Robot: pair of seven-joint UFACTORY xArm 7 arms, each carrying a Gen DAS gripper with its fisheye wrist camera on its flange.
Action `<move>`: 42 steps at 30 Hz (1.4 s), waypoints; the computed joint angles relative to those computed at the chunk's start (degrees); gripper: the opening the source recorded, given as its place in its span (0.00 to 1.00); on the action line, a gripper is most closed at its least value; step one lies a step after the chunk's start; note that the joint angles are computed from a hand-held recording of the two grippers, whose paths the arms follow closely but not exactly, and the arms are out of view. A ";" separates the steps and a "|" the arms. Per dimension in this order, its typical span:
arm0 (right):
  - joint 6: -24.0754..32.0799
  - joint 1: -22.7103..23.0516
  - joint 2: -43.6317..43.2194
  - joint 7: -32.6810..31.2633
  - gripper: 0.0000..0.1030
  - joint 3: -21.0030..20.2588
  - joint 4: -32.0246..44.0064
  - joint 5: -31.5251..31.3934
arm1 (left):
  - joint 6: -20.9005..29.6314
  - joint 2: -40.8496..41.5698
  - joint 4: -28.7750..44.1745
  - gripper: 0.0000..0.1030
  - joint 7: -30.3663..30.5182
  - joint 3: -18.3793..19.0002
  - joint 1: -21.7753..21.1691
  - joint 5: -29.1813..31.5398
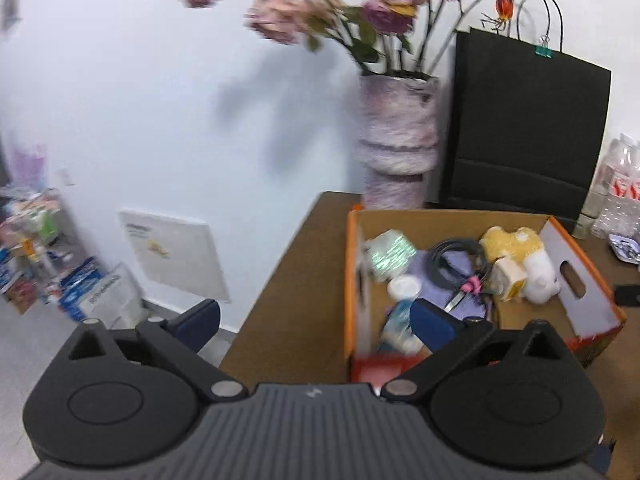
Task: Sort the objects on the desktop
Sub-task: 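Withdraw both tools from the box back toward the table, then grasp the clear cotton-swab box with the left tool while the right tool grasps the navy pouch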
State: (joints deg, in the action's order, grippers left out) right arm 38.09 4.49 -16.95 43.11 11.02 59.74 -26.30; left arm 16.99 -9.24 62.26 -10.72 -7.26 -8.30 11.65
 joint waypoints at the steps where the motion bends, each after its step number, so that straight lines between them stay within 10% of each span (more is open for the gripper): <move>1: -1.03 0.05 -2.53 1.47 0.85 0.65 -3.08 -1.35 | -2.68 -2.70 -4.15 1.00 0.48 0.95 -0.76 -0.41; 12: -4.84 0.10 -28.01 19.91 0.87 15.31 -29.67 -2.81 | -16.39 -30.73 -40.21 1.00 7.30 3.05 -5.92 -8.29; 17: -2.04 6.24 -34.12 26.43 0.87 20.82 -34.69 -0.68 | -10.09 -42.32 -49.05 1.00 12.95 8.67 -15.58 -10.46; 25: 2.67 15.44 -36.83 28.89 0.87 26.19 -36.19 2.43 | -1.01 -56.59 -55.20 1.00 15.37 7.04 -17.52 -13.54; 34: 3.88 18.00 -35.32 30.46 0.87 25.88 -36.28 2.07 | -3.28 -48.22 -52.10 1.00 14.14 4.80 -15.65 -15.40; 42: -4.03 9.50 -33.60 28.41 0.87 23.71 -36.57 -5.67 | -9.70 -30.73 -39.07 1.00 23.86 17.98 -26.77 -20.63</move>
State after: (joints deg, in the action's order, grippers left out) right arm 34.05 13.99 -50.54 71.53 34.73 23.18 -31.98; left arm 7.29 -39.97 23.19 13.14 10.72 -35.07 -8.98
